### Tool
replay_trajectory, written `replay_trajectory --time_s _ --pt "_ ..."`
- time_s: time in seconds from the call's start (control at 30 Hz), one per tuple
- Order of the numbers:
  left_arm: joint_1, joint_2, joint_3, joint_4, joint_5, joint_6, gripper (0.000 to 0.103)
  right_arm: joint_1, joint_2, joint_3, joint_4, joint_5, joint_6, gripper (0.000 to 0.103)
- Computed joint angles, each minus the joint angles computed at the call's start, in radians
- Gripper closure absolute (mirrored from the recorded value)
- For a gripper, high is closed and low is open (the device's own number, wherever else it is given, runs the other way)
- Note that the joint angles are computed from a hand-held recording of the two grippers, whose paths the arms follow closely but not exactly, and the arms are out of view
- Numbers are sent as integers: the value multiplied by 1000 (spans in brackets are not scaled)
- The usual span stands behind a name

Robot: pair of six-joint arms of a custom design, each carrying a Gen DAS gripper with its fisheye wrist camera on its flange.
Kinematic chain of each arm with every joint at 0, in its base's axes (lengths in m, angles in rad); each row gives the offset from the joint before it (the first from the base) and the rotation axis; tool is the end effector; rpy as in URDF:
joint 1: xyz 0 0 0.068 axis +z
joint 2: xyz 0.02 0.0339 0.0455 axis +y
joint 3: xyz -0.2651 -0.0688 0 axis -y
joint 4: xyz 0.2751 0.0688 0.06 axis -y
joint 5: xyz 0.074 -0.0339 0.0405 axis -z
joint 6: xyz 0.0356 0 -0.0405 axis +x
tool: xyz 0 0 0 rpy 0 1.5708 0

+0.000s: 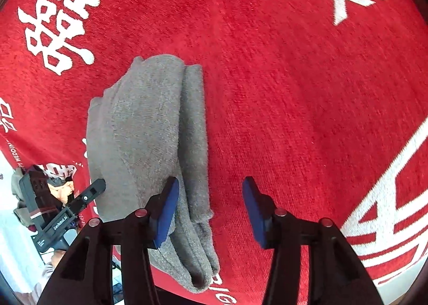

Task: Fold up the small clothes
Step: 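Grasp the folded grey sweater's end with both grippers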

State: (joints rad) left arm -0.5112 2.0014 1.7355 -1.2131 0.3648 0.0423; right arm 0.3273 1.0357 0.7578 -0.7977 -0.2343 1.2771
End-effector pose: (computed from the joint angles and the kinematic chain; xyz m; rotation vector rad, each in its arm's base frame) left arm 0.3616 -0.2174 0.2332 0.8674 2.9583 -0.5859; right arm 0.2032 0.0777 0.2282 1.2350 2.5886 0.7555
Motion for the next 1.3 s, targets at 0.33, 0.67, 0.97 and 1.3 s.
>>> replay_trajectory --time_s 0.33,0.67,0.97,1.3 --pt "52 11 17 -74 70 38 28 -57 -115 -97 27 -21 38 41" --pt "45 36 63 -152 94 95 15 -88 -165 -186 234 -68 62 39" --pt "31 110 86 -218 209 155 5 -193 -50 -230 425 -208 -34 33" --pt "-18 104 52 -143 166 100 5 -243 154 -168 596 -376 -145 31"
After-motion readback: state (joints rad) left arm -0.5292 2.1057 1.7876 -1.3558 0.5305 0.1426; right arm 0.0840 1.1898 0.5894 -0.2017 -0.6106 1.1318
